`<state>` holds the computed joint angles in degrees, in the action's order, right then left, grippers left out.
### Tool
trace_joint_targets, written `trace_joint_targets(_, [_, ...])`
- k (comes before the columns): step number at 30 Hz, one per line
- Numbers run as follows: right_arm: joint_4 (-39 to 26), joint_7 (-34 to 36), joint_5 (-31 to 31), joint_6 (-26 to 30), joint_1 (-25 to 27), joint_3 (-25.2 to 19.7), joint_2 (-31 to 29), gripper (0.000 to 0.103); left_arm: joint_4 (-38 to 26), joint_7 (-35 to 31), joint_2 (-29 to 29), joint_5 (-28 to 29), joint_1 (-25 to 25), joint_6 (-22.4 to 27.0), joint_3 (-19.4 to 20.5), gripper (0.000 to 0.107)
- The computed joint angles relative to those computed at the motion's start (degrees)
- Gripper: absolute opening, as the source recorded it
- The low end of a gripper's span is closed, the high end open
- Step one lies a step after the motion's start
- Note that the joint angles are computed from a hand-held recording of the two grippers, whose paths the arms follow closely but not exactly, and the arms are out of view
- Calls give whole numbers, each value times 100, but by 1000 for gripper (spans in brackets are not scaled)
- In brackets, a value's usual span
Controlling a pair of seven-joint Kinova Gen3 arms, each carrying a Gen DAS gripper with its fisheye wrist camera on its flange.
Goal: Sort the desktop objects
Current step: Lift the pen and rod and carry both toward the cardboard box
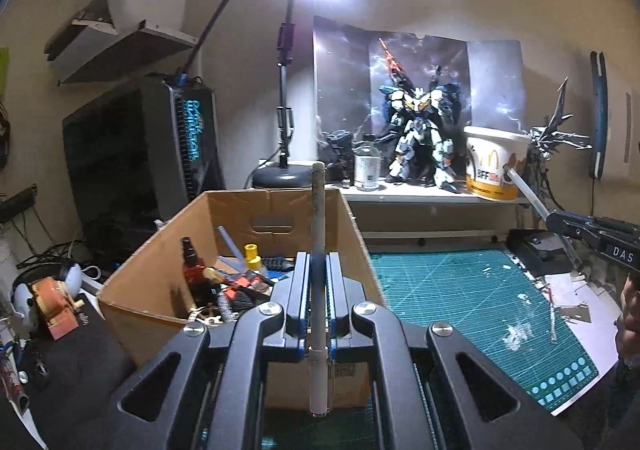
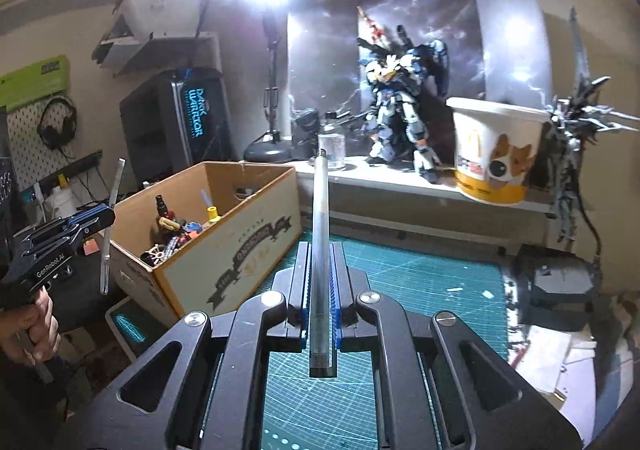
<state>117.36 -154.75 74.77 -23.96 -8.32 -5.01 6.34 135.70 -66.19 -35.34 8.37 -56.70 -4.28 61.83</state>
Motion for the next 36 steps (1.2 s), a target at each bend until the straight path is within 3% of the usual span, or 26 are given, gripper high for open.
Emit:
trace_joint_targets(22, [-679,-824,1076,-436,-670,-19,606,8,299,309,-675,-176,184,1018,-972,7])
trace_joint_targets(36, [-1225,-1587,1814,-1177,-1028,351,1144,8,425,539,-622,-372,58,1238,-1016,7])
